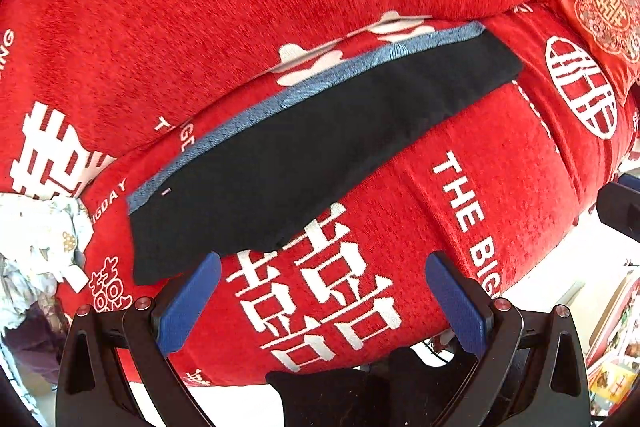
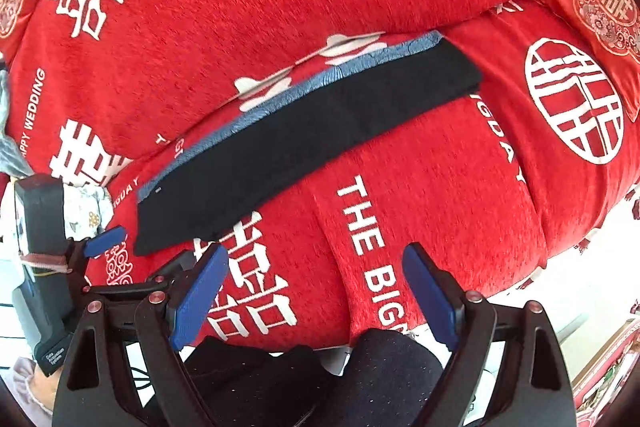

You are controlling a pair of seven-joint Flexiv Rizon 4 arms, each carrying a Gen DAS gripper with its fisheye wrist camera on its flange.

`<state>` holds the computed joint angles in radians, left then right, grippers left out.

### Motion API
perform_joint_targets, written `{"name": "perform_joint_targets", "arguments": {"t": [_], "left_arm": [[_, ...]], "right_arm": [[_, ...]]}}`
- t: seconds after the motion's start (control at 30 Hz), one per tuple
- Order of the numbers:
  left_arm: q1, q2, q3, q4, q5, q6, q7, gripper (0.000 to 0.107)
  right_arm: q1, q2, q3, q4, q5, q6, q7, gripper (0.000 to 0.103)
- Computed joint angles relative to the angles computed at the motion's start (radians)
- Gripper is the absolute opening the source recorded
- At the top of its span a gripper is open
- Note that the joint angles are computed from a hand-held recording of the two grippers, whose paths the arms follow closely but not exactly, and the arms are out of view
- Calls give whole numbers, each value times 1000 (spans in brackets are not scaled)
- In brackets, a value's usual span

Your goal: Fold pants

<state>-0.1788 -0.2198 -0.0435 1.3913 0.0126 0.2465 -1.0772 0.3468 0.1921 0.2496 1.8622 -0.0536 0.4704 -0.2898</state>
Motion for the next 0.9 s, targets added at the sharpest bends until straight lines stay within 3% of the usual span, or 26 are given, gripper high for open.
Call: {"name": "perform_joint_targets", "arguments": {"t": [0.4, 0.77, 0.9], "left_arm": [[13, 10, 2, -19, -19, -23, -9, 103], [-26, -18, -17, -77, -3, -82, -56, 103], [-39, -41, -19, -134, 6, -114, -103, 103]], "right_arm": [[6, 18, 14, -19, -23, -59, 100, 91], [-21, 69, -18, 17, 32, -83, 24, 91], [-52, 73, -34, -2, -14, -135, -29, 91]]}}
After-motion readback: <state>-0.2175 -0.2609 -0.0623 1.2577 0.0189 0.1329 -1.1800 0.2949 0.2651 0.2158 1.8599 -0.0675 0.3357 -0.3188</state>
